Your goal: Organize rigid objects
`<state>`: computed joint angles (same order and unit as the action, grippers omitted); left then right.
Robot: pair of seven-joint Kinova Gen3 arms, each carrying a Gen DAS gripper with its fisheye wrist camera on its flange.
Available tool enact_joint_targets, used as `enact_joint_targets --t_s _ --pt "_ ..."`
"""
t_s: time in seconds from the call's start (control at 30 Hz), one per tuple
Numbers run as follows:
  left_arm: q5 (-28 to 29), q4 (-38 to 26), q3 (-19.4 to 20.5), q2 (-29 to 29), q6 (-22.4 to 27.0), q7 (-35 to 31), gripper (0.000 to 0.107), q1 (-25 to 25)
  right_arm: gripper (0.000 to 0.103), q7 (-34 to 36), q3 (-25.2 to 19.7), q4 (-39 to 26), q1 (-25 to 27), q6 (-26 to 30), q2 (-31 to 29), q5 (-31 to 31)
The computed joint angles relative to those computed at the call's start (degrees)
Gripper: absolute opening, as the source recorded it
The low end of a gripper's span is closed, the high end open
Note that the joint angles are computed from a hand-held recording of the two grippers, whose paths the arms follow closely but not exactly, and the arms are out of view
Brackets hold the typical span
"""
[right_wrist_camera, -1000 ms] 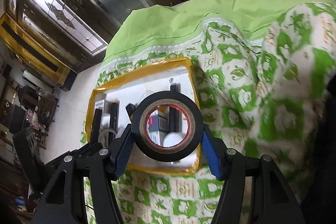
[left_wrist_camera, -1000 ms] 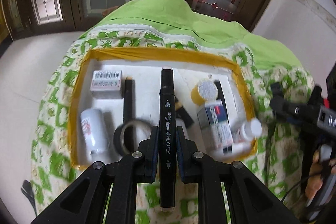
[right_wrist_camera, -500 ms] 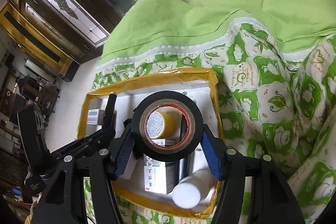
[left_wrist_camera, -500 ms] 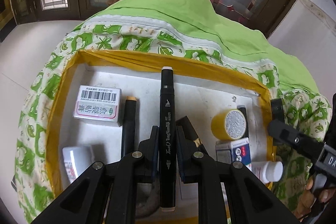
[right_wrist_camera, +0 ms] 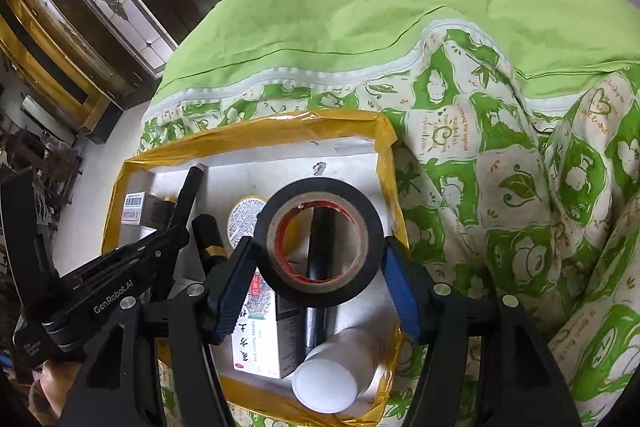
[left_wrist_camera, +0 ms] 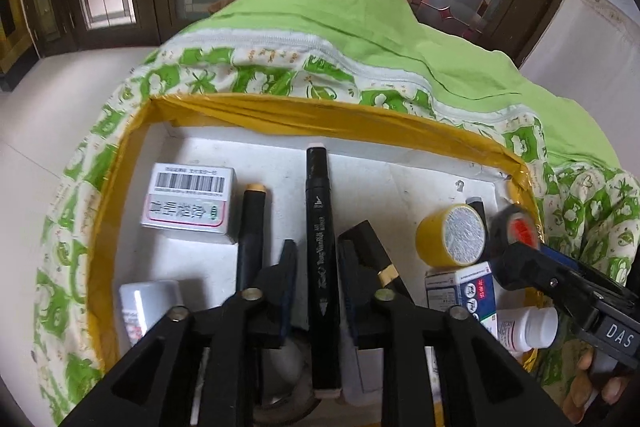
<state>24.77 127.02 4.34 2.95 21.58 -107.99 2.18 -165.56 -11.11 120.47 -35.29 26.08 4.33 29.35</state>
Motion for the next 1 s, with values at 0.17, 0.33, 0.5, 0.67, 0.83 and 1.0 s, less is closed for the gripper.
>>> enact_joint_targets --t_s 0.17,0.33,0.5,0.67,0.83,1.0 --pt "-9.89 3.42 0.6 -6.9 -2.24 10.12 0.07 1.34 0.073 -11.57 -10.62 2.95 6.75 0.1 -3.7 8.54" --pt "-17.86 7.41 3.43 -16.71 0.79 17.59 0.074 -0.08 0.084 -23.22 -23.9 4.71 12.67 7.35 -9.84 13.76" --pt "-27.93 11.23 11.52 -29.61 5.96 28.25 0.087 -4.07 0.099 -34.87 -37.17 5.84 13.35 19.0 -13.61 19.79" --pt "-32.15 12.6 11.49 -42.35 15.7 35.1 0.095 0.88 0.103 -41.0 -49.55 5.02 12.48 30.65 -11.57 22.03" --pt "-29.09 11.21 15.45 -51.99 24.61 32.55 0.1 -1.93 0.103 -45.77 -49.51 2.92 0.27 41.96 -4.65 23.57" --pt "-27.67 9.11 15.85 -56.1 31.34 31.8 0.102 -1.37 0.103 -48.87 -42.32 1.82 -13.0 46.86 -3.33 22.87"
